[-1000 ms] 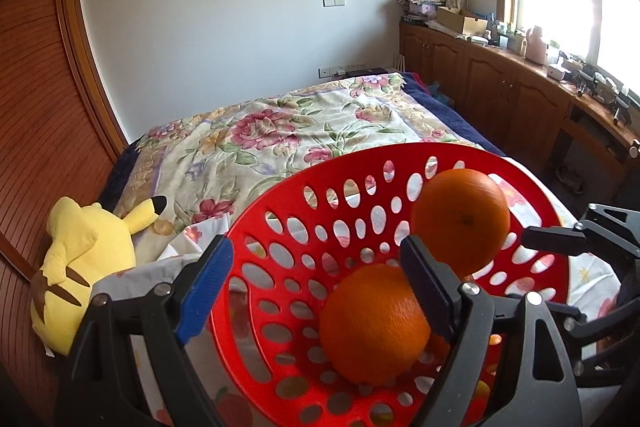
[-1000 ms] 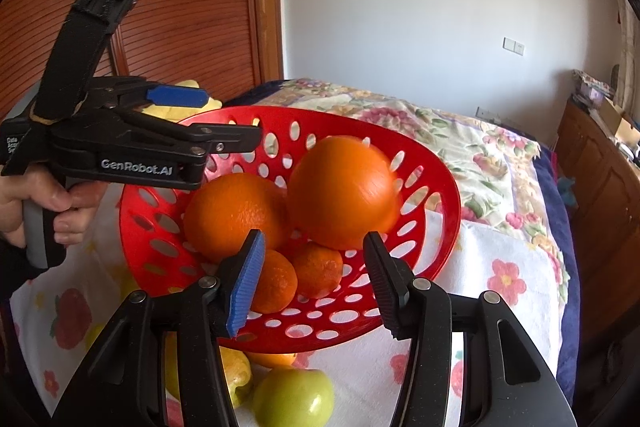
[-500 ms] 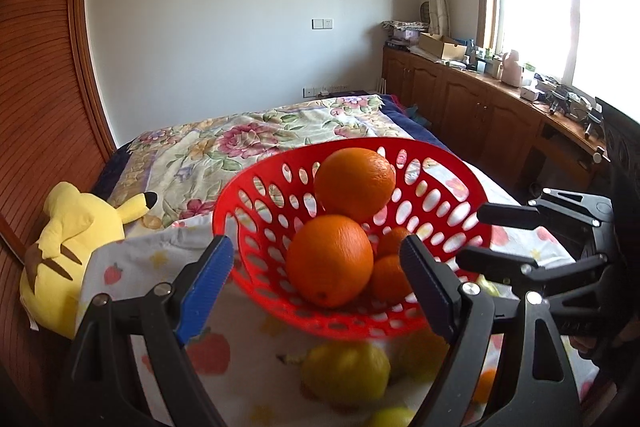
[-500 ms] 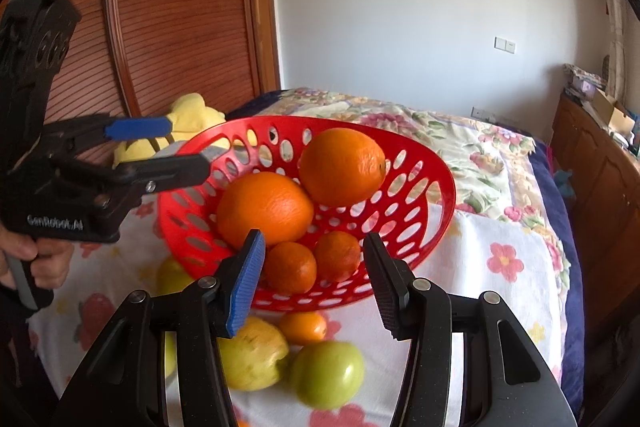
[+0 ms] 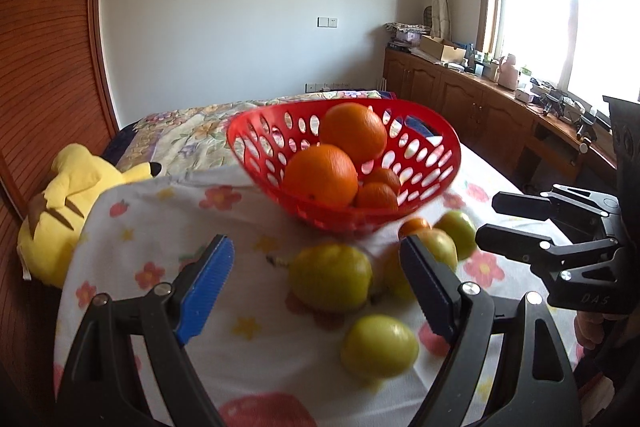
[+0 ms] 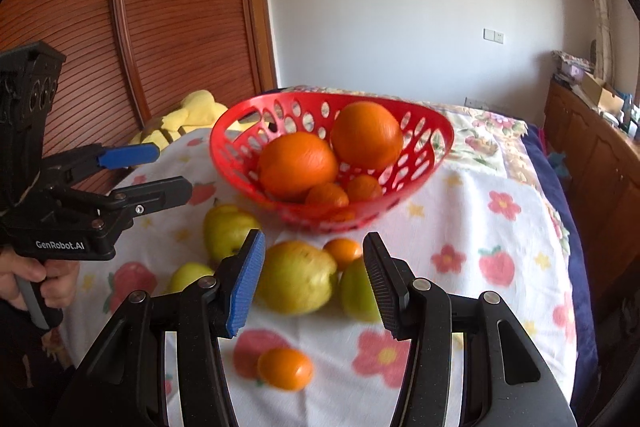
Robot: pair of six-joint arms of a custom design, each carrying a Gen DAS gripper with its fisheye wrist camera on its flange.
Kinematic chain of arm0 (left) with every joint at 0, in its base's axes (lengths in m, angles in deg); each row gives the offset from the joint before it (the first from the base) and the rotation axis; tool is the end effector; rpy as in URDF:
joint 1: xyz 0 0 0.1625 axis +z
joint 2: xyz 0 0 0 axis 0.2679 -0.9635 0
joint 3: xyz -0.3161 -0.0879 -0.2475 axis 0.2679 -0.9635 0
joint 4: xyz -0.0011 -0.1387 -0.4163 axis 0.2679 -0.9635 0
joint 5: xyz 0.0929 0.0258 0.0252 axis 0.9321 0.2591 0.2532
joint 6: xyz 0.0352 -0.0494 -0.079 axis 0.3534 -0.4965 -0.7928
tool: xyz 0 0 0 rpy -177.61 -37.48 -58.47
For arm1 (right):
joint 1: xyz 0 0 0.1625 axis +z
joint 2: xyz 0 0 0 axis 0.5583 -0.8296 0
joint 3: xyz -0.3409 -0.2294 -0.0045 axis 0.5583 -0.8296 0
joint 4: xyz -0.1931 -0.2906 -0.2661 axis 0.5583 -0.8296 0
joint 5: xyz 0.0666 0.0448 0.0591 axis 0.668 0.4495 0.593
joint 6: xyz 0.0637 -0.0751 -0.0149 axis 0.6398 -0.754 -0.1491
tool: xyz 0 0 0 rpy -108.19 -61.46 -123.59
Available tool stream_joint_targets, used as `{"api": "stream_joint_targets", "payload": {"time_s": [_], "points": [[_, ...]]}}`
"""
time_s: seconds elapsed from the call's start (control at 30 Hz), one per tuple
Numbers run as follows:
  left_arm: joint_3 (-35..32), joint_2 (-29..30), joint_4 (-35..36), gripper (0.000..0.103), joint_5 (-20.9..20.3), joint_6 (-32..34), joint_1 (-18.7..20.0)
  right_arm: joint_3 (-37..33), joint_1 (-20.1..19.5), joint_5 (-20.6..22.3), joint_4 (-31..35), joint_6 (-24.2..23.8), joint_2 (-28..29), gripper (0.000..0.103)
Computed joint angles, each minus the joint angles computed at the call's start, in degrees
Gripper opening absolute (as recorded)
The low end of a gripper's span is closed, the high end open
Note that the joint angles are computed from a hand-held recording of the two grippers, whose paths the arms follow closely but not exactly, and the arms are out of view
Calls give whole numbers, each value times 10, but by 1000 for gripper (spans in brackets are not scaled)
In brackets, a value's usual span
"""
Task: Organize fruits
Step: 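Withdraw both tools from the basket toward the fruit on the table, then close the right tool on a small tangerine on the tablecloth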
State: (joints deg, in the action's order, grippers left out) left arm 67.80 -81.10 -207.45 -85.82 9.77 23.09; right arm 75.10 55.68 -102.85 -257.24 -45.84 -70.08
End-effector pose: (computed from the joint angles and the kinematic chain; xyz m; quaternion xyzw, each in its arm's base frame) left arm -0.2852 -0.5082 0.0501 0.1827 0.8345 -0.4190 0.3077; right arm 0.1257 -0.5820 0.2317 0.4340 -0.8466 0.2635 0.1599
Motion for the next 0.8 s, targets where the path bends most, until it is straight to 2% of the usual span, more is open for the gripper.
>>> {"api": "stream_joint_targets", "payload": {"time_s": [0.3, 0.47, 0.8], "points": [[42, 16, -9, 85, 14, -57, -15, 50, -20, 1, -17, 0, -23, 52], [56, 23, -16, 85, 3, -81, -14, 66, -32, -4, -17, 4, -21, 52], [59, 36, -17, 85, 8, -86, -20, 75, -37, -29, -19, 1, -13, 52]]}}
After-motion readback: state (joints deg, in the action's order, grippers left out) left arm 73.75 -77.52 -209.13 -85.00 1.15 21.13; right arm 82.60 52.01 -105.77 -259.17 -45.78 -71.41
